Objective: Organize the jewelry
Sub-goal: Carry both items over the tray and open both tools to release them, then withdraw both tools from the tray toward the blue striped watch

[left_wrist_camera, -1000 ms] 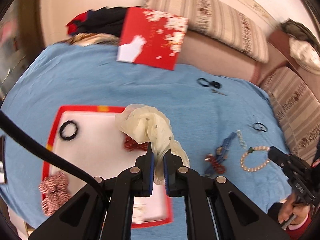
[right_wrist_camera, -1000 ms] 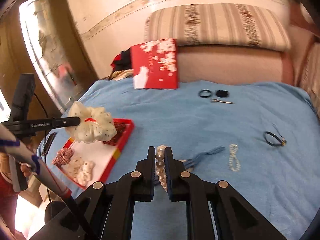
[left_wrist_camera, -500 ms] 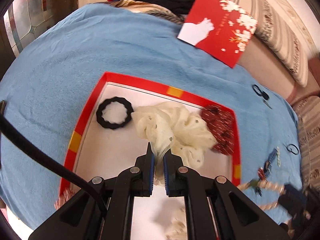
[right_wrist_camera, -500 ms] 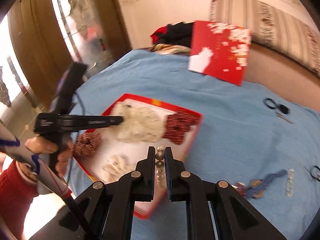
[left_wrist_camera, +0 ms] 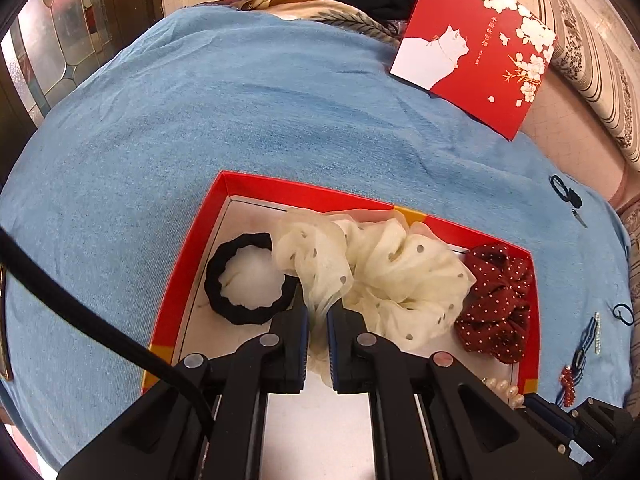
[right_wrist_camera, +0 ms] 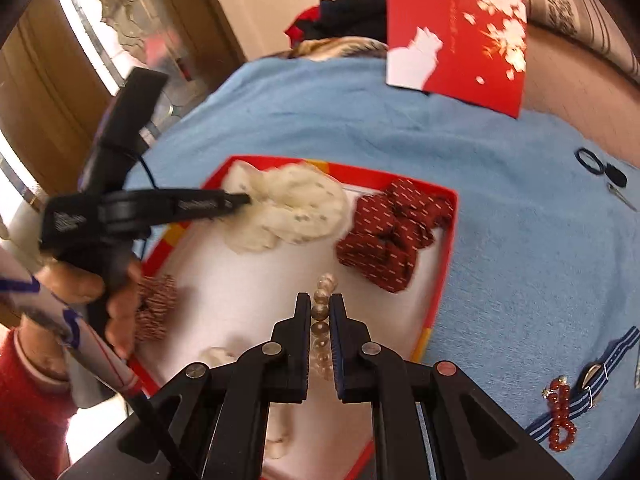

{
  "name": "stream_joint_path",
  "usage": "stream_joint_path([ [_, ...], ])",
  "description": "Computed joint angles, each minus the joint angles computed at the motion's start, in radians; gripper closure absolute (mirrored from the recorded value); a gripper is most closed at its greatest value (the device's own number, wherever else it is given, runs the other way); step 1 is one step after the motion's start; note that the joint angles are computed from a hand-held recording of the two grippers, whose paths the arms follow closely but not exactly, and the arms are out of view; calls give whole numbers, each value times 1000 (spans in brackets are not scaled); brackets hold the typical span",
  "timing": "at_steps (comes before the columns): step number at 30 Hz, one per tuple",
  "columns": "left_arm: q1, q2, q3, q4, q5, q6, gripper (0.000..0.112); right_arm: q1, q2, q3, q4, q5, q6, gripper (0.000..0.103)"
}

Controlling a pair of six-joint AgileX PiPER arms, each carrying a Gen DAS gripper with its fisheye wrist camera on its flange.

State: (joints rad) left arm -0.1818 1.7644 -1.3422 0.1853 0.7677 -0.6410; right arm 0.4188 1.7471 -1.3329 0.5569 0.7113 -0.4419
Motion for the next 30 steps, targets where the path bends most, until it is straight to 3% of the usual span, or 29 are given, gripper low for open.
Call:
stream_joint_path([
  [4,-6,2,1,30,2,-39,98,-6,27,-10,-5,7,4,93],
  [7,0,-9,4,25,6,-51,84,8,35,-10,-8,9,8,93],
  [12,8,-71,33,4,9,-61,79,35,35,1,-52,-5,20,91],
  [14,-7,-116,51,30,16,-104,75,32,11,20,-62,-19,15,70],
  [16,-27,-146,56,59,37,-139,75,14,-32,50,-50,-28,-11,58],
  [17,-46,-164,54,84,58,-162,74,4,-51,63,-41,-26,-25,58],
  [23,-171,-239,35,218,177,-290,71,-129,-197,158,36,21,-153,53],
  [30,-437,-272,-5,319,283,-452,64,-396,-354,312,98,109,-372,52],
])
